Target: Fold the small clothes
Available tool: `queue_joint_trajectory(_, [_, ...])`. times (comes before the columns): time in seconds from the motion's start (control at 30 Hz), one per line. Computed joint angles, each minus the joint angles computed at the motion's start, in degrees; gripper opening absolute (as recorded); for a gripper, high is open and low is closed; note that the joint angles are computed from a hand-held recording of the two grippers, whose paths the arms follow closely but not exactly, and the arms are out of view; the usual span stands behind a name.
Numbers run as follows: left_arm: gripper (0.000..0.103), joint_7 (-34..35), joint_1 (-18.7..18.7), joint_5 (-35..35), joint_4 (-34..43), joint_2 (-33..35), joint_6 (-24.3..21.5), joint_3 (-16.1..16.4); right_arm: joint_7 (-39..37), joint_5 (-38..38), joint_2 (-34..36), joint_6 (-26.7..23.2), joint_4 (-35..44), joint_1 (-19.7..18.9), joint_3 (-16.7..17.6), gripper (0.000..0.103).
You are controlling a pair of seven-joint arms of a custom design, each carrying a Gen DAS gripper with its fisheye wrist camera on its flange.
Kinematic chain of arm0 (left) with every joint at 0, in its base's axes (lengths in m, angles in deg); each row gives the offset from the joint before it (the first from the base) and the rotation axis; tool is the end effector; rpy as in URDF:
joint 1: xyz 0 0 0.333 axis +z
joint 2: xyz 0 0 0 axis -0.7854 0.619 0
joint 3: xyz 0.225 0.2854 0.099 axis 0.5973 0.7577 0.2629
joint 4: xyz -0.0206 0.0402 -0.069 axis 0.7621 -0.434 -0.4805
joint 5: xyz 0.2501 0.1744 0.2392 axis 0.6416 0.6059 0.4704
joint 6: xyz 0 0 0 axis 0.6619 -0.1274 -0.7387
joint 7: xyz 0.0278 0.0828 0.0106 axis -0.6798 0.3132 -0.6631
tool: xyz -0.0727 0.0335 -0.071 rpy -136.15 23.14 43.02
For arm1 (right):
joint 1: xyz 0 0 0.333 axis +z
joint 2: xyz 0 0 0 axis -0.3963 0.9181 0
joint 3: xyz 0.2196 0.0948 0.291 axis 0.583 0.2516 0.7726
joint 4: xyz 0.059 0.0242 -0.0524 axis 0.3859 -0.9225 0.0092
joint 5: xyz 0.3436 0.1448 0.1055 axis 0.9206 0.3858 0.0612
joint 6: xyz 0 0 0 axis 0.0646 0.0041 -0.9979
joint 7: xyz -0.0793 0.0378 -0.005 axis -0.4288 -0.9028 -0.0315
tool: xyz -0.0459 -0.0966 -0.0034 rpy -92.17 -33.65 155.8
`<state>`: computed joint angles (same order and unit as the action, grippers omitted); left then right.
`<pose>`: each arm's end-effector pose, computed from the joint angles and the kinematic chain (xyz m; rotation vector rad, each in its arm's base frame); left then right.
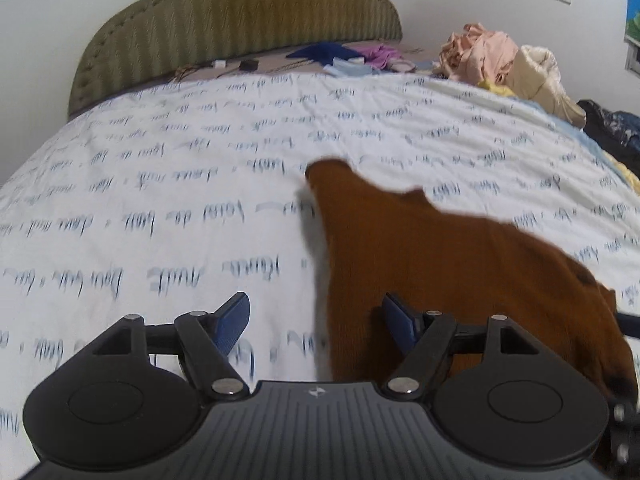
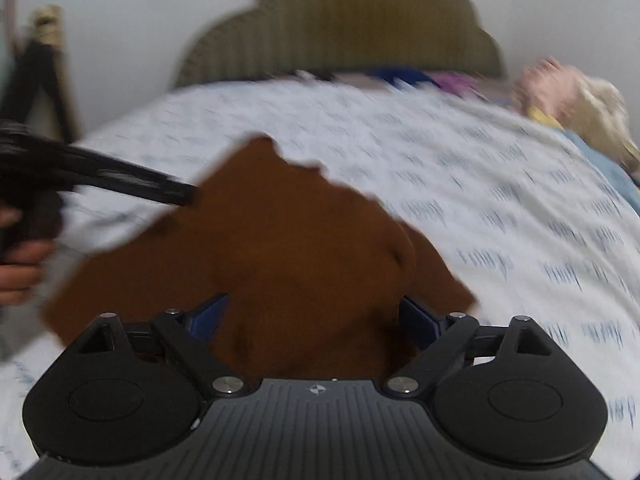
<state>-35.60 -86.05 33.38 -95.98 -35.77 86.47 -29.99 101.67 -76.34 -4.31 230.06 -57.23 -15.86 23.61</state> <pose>0.6509 -0.4504 0.3892 -1.8606 1.5611 -0.6792 0.6669 0.2947 0.3749 -2.0029 1.1134 -0.4911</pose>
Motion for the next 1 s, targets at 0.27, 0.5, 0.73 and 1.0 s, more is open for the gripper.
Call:
queue_joint_trajectory(0.27, [0.073,-7.7,-1.7,3.6,-6.0,-3.9,-1.6,-0.6,9.5,5.5,-2.9,10.0,-6.5,5.9,-6.3,0.101])
queue_joint_trajectory(0.5, [0.073,-14.5,-2.7,7.9,-11.0,-7.3,-4.1,-1.9,13.1,7.2,-3.6,15.1,-9.3,13.5,-14.6,0.102])
queue_joint_trajectory(0.73, [0.073,-21.3,-3.7,13.5,-15.8,-10.4,-9.1,-4.4,15.1,9.6,-4.3,16.2,-10.9,16.0,-16.8,0.102])
queue_joint_trajectory(1.0, [0.077,-24.9,-3.7,17.0,-19.3,-12.2,-10.8,-7.6,19.1,0.4,-8.0,19.6,-17.9,10.5,-11.0,0.102])
